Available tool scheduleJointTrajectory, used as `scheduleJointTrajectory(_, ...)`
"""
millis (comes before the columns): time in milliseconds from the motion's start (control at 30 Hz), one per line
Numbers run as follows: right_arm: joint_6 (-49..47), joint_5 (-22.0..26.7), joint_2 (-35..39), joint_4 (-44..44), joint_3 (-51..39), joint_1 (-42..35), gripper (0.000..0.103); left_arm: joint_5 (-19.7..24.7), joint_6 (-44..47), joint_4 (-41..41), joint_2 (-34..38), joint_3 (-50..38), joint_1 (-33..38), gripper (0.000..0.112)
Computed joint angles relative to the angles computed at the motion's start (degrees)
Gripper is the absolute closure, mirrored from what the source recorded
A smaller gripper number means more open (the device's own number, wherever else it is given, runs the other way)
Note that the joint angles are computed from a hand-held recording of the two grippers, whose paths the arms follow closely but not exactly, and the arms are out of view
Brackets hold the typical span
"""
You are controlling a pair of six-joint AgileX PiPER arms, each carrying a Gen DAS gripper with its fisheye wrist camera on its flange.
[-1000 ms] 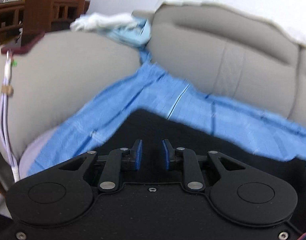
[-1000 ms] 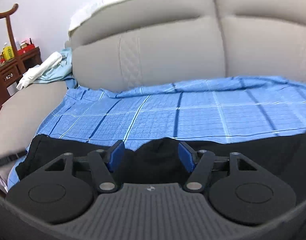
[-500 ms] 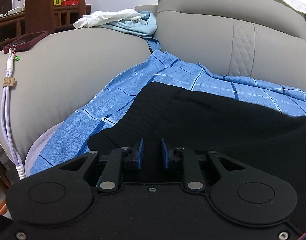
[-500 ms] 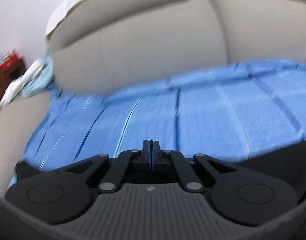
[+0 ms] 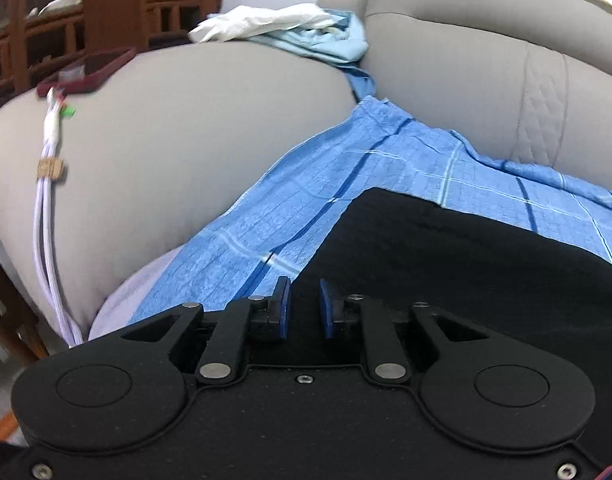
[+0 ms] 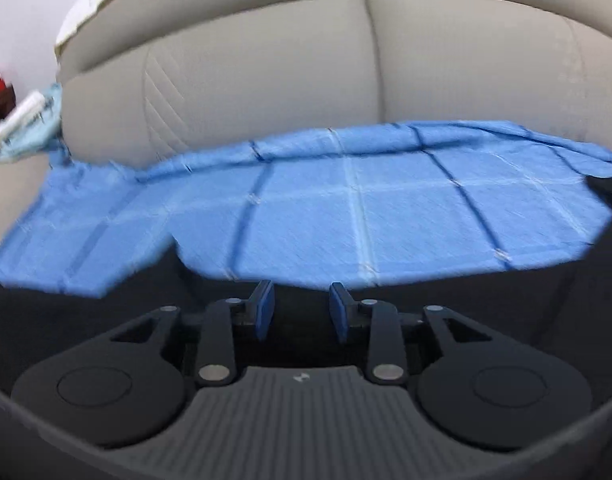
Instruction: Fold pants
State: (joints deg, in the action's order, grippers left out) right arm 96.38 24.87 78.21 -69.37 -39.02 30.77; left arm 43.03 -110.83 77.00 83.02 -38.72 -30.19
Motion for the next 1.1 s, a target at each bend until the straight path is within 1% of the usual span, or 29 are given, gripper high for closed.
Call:
scheduleJointTrajectory(67, -1.8, 3.8, -2.8, 1.9, 3.1, 1.2, 0.049, -0.5, 5.5, -3.5, 0.8, -1.9, 0.2, 0.094)
scheduleJointTrajectory(100, -1.6, 6.9, -4.0, 2.6, 4.7, 2.4, 0.05, -0.5, 6.9, -4.9, 1.6, -2.8, 0.4, 0.094)
scheduleJointTrajectory(167, 3.1, 12.6, -7.5, -0.3, 9.4, 5.3, 0.049, 0.4, 5.8, -5.1, 2.9, -3.6, 0.3, 0.094)
scheduleJointTrajectory(267, 3.6, 20.2, -12.5, 1.5, 13.8, 8.9, 0.048, 2.0, 7.5, -7.2, 4.0, -5.4, -0.2, 0.094)
scheduleJointTrajectory(300, 2.9, 25.1, -13.1, 4.0, 14.1, 10.7, 0.047, 2.7, 7.9, -7.8, 4.4, -6.0, -0.4, 0.094)
scheduleJointTrajectory(333, 3.6, 28.1, -14.6, 4.9, 15.1, 11.7, 0.041, 3.2, 8.0, -7.8, 4.9, -6.3, -0.6, 0.094)
scheduleJointTrajectory(367, 3.6, 28.7, -17.5, 6.0, 16.6, 11.5, 0.036, 3.6, 8.1, -7.8, 5.2, -6.5, -0.8, 0.094)
scheduleJointTrajectory(433, 1.2, 29.1, -22.4, 11.1, 17.6, 7.5, 0.032, 4.7, 8.4, -7.9, 6.0, -7.1, -1.2, 0.094)
scheduleJointTrajectory(467, -1.5, 28.0, -25.3, 13.2, 18.2, 4.7, 0.032, 5.3, 8.7, -8.1, 6.4, -7.6, -1.4, 0.094)
scheduleJointTrajectory(500, -6.1, 25.3, -29.9, 15.7, 19.0, 0.9, 0.032, 5.9, 9.0, -8.2, 6.8, -8.0, -1.6, 0.094)
scheduleJointTrajectory(533, -11.8, 21.2, -35.2, 18.3, 19.9, -4.0, 0.032, 6.4, 9.4, -8.3, 7.2, -8.3, -1.6, 0.094)
scheduleJointTrajectory(567, -17.6, 17.6, -39.0, 20.5, 20.3, -9.0, 0.032, 7.0, 9.5, -8.4, 7.8, -8.7, -1.7, 0.094)
scheduleJointTrajectory(600, -23.1, 15.5, -40.6, 22.5, 19.7, -14.0, 0.032, 7.1, 9.4, -8.4, 8.0, -8.9, -1.5, 0.094)
scheduleJointTrajectory(633, -26.5, 13.8, -40.0, 22.4, 18.6, -19.0, 0.032, 6.7, 9.1, -8.5, 8.0, -8.9, -1.0, 0.094)
scheduleJointTrajectory(667, -27.8, 11.8, -37.0, 19.9, 16.8, -24.8, 0.031, 6.2, 8.9, -8.6, 7.9, -8.8, -0.5, 0.094)
scheduleJointTrajectory(700, -28.3, 8.1, -34.1, 17.7, 16.0, -30.5, 0.031, 5.9, 8.6, -8.8, 7.8, -8.8, -0.2, 0.094)
scheduleJointTrajectory(733, -28.8, 5.1, -29.1, 16.4, 13.7, -36.2, 0.03, 5.9, 8.4, -9.0, 7.8, -8.8, 0.0, 0.094)
scheduleJointTrajectory(767, -31.1, 1.9, -23.4, 17.4, 10.5, -42.0, 0.03, 6.4, 8.3, -9.0, 8.1, -8.9, -0.2, 0.094)
scheduleJointTrajectory(800, -33.0, -1.2, -18.5, 17.7, 7.9, -45.8, 0.03, 7.3, 8.5, -8.8, 8.6, -9.2, -0.8, 0.094)
scheduleJointTrajectory(833, -32.9, -4.0, -12.9, 15.6, 4.8, -48.5, 0.03, 8.3, 9.0, -8.6, 9.3, -9.6, -1.4, 0.094)
scheduleJointTrajectory(867, -30.5, -5.2, -8.8, 12.0, 2.5, -49.3, 0.029, 9.2, 9.3, -8.6, 9.9, -10.0, -1.9, 0.094)
scheduleJointTrajectory(900, -28.1, -5.4, -3.9, 8.7, -0.8, -49.7, 0.027, 9.9, 9.5, -8.7, 10.4, -10.5, -2.2, 0.094)
scheduleJointTrajectory(933, -27.4, -5.6, 0.1, 7.8, -3.8, -50.4, 0.026, 10.3, 9.5, -8.9, 10.8, -10.9, -2.4, 0.094)
scheduleJointTrajectory(967, -28.9, -5.7, 3.3, 9.1, -6.5, -51.1, 0.025, 10.6, 9.5, -9.1, 11.0, -11.2, -2.4, 0.094)
scheduleJointTrajectory(1000, -32.7, -6.1, 7.2, 12.7, -9.8, -51.7, 0.025, 10.9, 9.6, -9.4, 11.4, -11.6, -2.4, 0.094)
scheduleJointTrajectory(1033, -38.2, -6.3, 10.6, 18.3, -12.6, -52.4, 0.047, 10.9, 9.7, -9.4, 11.5, -11.7, -2.3, 0.094)
scheduleJointTrajectory(1067, -41.5, -5.5, 12.2, 22.6, -14.1, -52.5, 0.097, 11.2, 9.8, -9.4, 11.9, -12.1, -2.4, 0.094)
scheduleJointTrajectory(1100, -42.5, -4.6, 12.4, 24.6, -15.2, -52.8, 0.095, 11.5, 9.9, -9.4, 12.3, -12.4, -2.4, 0.094)
